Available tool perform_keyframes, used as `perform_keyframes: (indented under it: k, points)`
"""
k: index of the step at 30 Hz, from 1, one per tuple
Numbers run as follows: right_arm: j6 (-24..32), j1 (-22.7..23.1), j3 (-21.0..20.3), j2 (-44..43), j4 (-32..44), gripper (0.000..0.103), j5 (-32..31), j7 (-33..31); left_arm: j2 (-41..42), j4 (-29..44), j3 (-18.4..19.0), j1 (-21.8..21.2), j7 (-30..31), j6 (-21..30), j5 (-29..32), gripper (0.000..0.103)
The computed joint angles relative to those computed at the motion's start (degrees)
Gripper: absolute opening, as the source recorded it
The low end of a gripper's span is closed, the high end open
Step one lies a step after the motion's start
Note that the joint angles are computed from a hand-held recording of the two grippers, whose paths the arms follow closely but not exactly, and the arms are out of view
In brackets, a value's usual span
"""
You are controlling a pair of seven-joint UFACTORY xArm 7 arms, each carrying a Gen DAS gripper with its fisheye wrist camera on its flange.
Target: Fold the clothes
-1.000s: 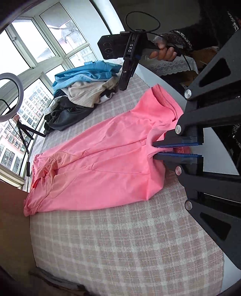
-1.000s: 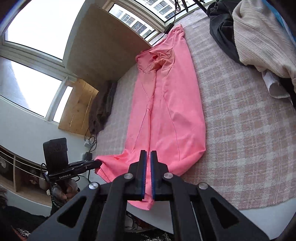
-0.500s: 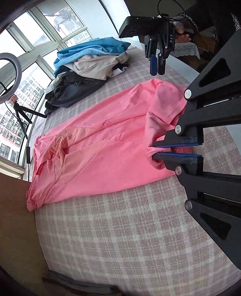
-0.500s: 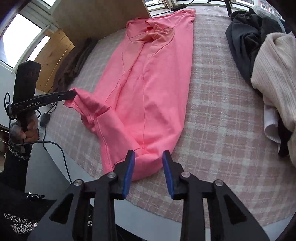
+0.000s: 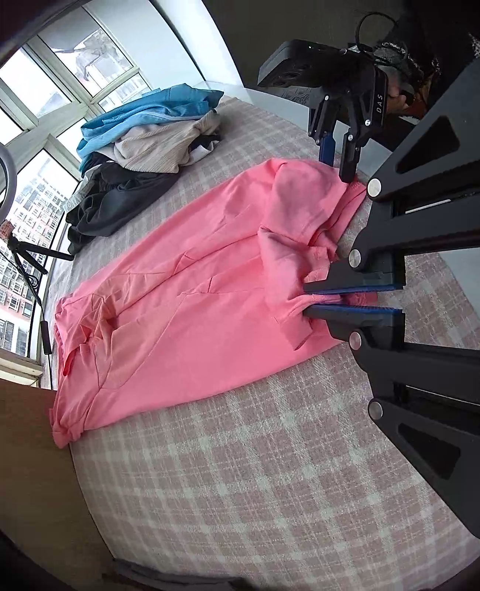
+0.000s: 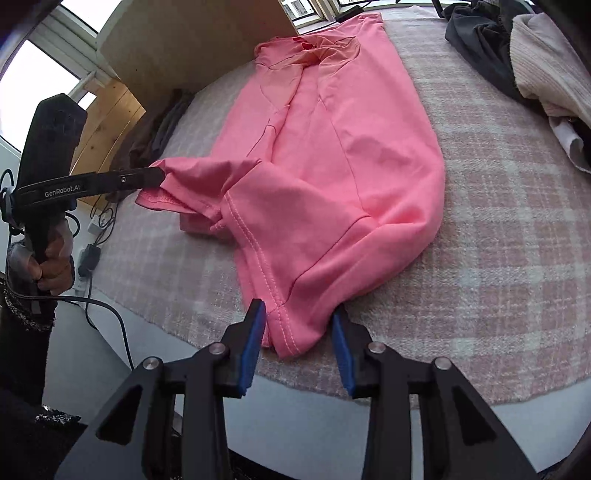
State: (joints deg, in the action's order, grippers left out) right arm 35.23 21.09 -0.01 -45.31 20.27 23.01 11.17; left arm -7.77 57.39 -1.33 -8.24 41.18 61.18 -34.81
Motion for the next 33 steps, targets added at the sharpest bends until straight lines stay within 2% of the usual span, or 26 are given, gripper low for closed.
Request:
perform_keyframes:
  k: [1,2,4,7,10,13,19,23,26,27,28,29,30,31,32,33]
  points:
    - [-0.3,0.7,-0.6,0.4,0.0,0.004,0.6,-0.7,-0.2,-0.2,0.2,0.1,0.4,0.5,-0.4,0.004]
    - [0.1,1.4,-2.2,0.2,0.0,0.003,2.2,-1.1,-0.6,-0.5,0.4,0.2,0.6,1.1,-0.7,0.004]
    - [1.0,2.3,-5.1,-0.2,-0.1,0.003,5.5,-2.2,-2.2,-1.4,0.9,0.5,1.4,2.2,-0.9,0.004]
    - [5.6,0.5,-6.9,-4.9,1.0,0.003,6.8,-3.1,-5.8,-2.8,2.3,1.1,2.1,5.6,-1.5,0.004]
    - [12.5,-2.2,-7.9,-9.0,4.6,0.003,5.5,-4.5,-10.3,-4.8,3.5,1.5,2.0,8.4,-1.4,0.004]
    - [17.6,-5.0,-7.9,-9.4,8.2,0.003,3.0,-6.4,-13.8,-8.0,3.9,1.1,2.0,10.3,-0.8,0.004]
    - [16.9,-6.3,-10.7,-6.6,5.9,0.003,9.2,-10.5,-13.4,-12.0,3.0,0.1,-1.5,8.9,-0.2,0.004]
    - [16.4,-5.3,-14.0,-1.9,8.6,0.003,14.7,-16.0,-10.7,-7.3,3.2,-0.1,-1.9,7.2,-0.5,0.004]
    - [16.4,-5.2,-16.3,6.1,15.5,0.003,17.4,-21.1,-4.4,0.0,1.4,0.8,-1.9,3.2,-1.4,0.004]
    - [16.0,-5.3,-16.8,10.6,18.9,0.003,17.5,-22.8,-1.6,2.8,2.2,-0.5,-1.7,1.7,-1.9,0.008]
    - [15.8,-5.5,-17.2,15.0,22.4,0.003,17.7,-24.4,2.2,6.2,4.9,-4.1,-3.2,-0.1,-0.5,0.014]
    - [16.2,-5.2,-18.1,19.4,26.4,0.004,16.9,-25.0,6.0,9.3,5.3,-5.4,-7.0,-1.8,3.2,0.041]
    - [19.0,-7.3,-16.8,25.0,31.2,0.016,13.7,-23.5,9.8,12.8,3.4,-4.4,-11.8,-2.9,7.4,0.048]
    - [22.3,-8.7,-16.0,30.4,36.5,0.037,9.7,-21.2,12.7,15.7,0.0,-0.9,-14.2,-1.9,9.3,0.048]
    - [25.0,-8.8,-16.5,33.5,39.6,0.044,7.0,-20.0,13.7,16.6,-1.9,1.5,-14.3,-1.6,8.7,0.048]
    - [25.3,-10.6,-15.1,34.1,40.4,0.046,6.6,-21.3,13.2,15.8,-1.5,1.7,-14.0,-2.7,8.3,0.049]
